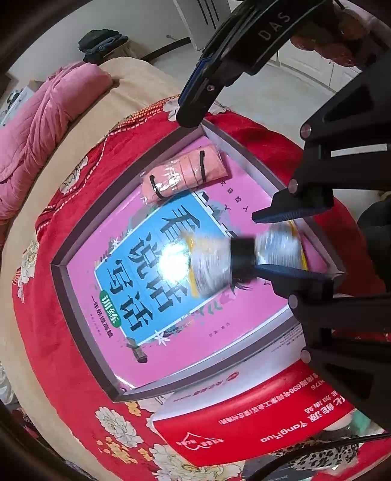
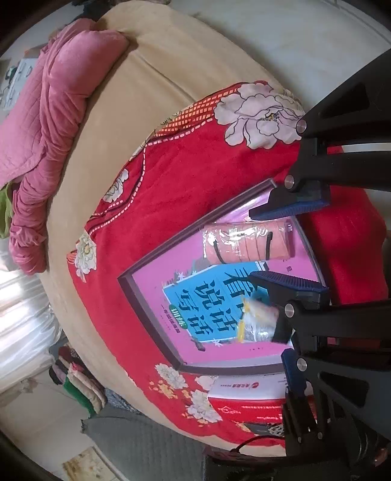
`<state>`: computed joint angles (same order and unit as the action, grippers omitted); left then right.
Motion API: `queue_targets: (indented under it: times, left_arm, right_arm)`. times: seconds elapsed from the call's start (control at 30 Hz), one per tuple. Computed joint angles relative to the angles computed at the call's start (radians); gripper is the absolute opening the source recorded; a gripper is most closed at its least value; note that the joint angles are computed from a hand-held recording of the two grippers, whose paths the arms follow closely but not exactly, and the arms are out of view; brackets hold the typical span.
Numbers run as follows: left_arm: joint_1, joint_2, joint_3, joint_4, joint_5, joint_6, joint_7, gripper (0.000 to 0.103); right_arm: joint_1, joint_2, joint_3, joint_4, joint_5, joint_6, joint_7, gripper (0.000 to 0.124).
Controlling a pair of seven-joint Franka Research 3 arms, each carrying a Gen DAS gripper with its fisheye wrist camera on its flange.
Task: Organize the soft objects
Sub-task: 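Lower the snack bag into the grey box and open the left gripper, then move both open grippers back to the pile of items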
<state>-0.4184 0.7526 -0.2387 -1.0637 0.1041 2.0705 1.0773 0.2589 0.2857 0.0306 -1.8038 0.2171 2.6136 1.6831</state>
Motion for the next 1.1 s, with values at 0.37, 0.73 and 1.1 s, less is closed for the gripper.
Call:
queue_targets:
  times: [0.37,0.73,1.1]
  left_arm:
    - [0.002,-0.086,0.002,-0.106,0.028,0.055,-0.012,0.046]
    - [0.029,-0.228,-0.003,-0.284,0.051,0.144,-0.054,0.057]
    - [0.057,-0.401,-0.002,-0.492,0.096,0.233,-0.109,0.059]
  right_arm:
    - [0.011,-0.038,-0.004,-0.026,-0.031,0.014,0.020,0.042]
    - [0.040,-0.087,-0.013,-0.061,-0.135,0.025,0.107,0.061]
    - [0.075,-0.126,0.004,-0.077,-0.236,0.042,0.182,0.070]
